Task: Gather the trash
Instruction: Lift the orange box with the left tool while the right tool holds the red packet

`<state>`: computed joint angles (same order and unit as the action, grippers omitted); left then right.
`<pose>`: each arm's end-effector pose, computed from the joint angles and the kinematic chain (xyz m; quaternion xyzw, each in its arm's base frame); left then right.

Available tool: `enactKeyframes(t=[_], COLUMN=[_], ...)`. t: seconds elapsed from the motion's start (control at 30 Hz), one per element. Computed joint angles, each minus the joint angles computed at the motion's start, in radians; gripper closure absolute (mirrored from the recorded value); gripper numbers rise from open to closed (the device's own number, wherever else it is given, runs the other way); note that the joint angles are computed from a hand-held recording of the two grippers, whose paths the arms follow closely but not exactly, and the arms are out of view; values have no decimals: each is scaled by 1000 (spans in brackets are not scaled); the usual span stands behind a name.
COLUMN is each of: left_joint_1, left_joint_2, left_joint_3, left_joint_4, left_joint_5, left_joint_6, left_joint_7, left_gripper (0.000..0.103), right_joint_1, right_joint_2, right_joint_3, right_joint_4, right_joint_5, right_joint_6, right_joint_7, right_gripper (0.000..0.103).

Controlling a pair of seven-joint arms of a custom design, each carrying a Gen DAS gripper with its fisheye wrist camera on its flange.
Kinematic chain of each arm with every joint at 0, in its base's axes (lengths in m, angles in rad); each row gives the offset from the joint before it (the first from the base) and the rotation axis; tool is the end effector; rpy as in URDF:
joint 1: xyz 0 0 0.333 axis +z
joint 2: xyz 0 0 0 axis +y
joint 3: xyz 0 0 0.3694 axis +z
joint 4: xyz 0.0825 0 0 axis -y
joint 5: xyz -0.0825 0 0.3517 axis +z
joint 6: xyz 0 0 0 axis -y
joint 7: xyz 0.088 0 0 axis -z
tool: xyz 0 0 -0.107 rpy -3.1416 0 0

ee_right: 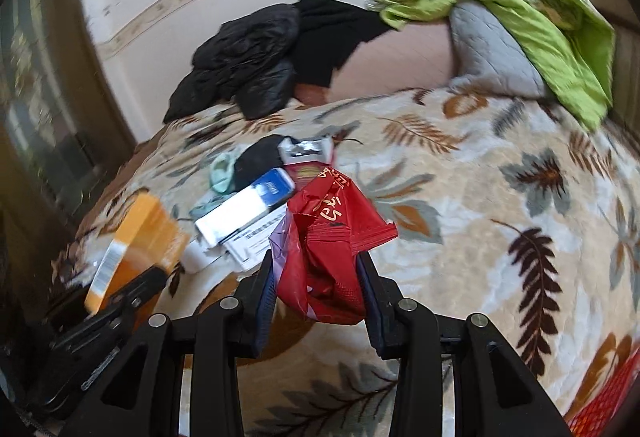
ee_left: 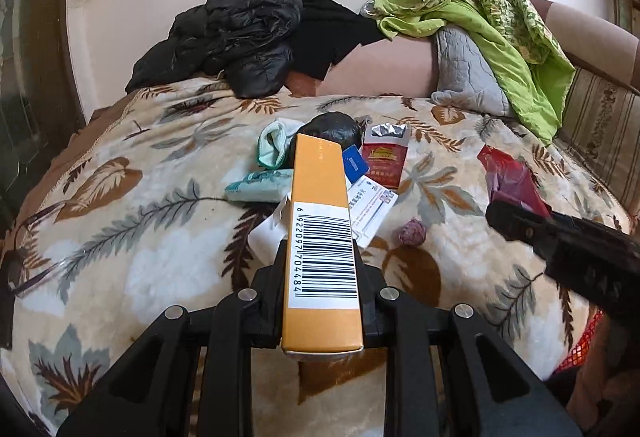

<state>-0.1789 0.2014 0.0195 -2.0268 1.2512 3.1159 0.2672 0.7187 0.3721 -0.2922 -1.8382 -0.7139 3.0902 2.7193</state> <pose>0.5659 -0.1738 0.4830 -0.6041 0.6660 -0.3323 0.2846 0.5713 0.3512 0.4900 -0.6483 0.6198 -0.2066 0.3909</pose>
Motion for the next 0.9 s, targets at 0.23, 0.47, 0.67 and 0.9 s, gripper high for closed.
enactKeyframes(t=[0.23,0.47,0.67,0.9], left_joint_1=[-4,8,-2,1], left_joint_2=[24,37,47,47], left_joint_3=[-15,-23,-19,-9], left_joint_4=[42,47,54,34], left_joint_5=[38,-19,-45,-119], left_joint_6=[-84,-108,-113,-49], left_joint_7=[-23,34,66,126], left_gripper=[80,80,80,80], right_joint_1=[-76,-167,-174,-174], right_joint_2=[21,37,34,26], right_joint_3=[95,203,221,230], right_joint_4=[13,6,-9,-30], right_joint_5=[117,290,381,483], right_joint_6=[15,42,62,84], right_joint_7=[-134,-272,-348,-424], right_gripper=[62,62,62,62])
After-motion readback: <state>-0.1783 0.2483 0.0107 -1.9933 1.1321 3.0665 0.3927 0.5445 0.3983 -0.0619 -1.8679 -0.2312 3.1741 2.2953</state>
